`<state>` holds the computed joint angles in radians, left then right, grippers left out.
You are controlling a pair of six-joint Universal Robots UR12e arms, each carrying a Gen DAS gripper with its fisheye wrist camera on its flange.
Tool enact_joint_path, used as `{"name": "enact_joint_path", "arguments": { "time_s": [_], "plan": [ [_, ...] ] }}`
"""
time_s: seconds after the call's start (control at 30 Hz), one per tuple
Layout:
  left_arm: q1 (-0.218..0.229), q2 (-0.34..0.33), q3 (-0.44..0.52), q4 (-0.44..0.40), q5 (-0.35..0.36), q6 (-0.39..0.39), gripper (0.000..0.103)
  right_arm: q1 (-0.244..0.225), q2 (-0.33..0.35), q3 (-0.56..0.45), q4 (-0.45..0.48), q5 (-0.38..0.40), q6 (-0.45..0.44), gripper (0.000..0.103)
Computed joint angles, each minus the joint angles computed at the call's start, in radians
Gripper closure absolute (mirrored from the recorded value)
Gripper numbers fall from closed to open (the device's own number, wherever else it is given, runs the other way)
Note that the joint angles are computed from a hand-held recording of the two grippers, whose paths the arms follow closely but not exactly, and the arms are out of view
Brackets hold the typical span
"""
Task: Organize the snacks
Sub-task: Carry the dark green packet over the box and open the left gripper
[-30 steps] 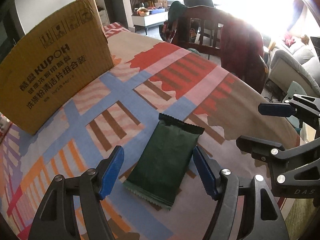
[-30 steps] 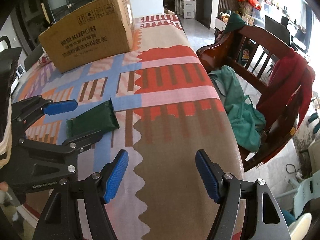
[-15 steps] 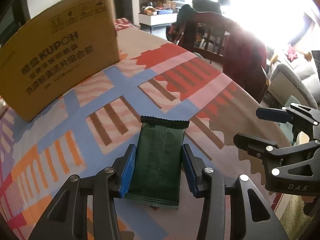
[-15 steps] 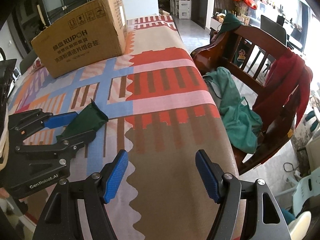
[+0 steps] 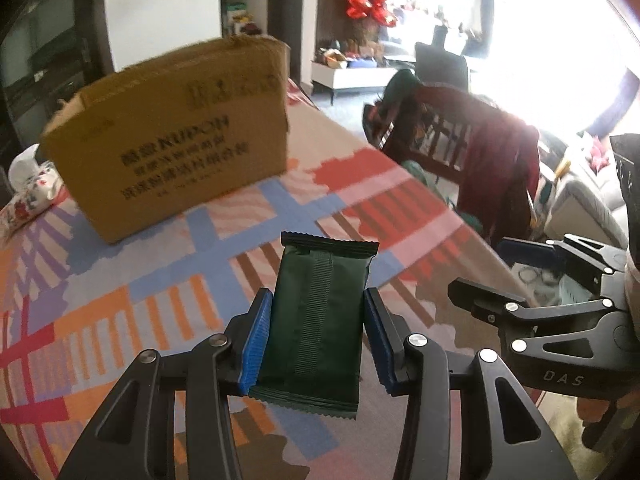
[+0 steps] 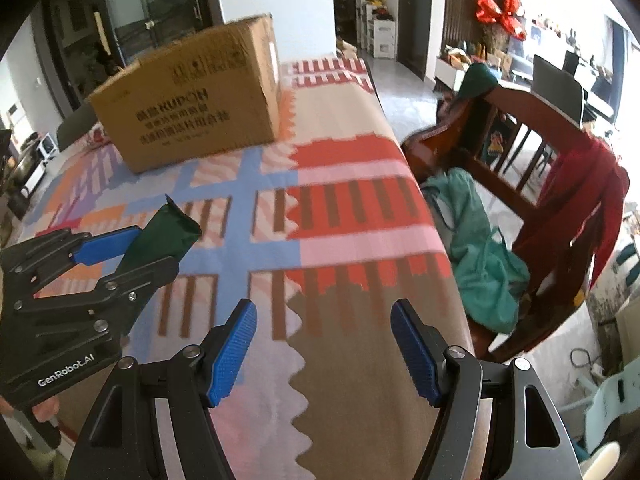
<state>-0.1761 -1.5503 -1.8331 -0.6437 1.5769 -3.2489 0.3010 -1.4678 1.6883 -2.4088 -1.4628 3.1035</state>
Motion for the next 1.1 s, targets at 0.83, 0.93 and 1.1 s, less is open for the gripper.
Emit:
{"name": "enact_joint_path", "arguments": {
  "time_s": [0.83, 0.93, 1.1],
  "plan": [
    [0.045, 0.011, 0.083, 0.132, 0.192, -0.088, 0.058, 0.028, 0.103, -0.204, -0.146, 0.108, -0.011, 0.033],
    [0.063, 0.004, 0.105, 0.11, 0.186, -0.098, 0.058, 0.028, 0.124, -0.243, -0.125, 0.132, -0.007, 0.033],
    [0.094, -0.012, 0.142, 0.064, 0.157, -0.112, 0.058, 0.036, 0.169, -0.33, -0.06, 0.148, -0.023, 0.033]
  ]
}}
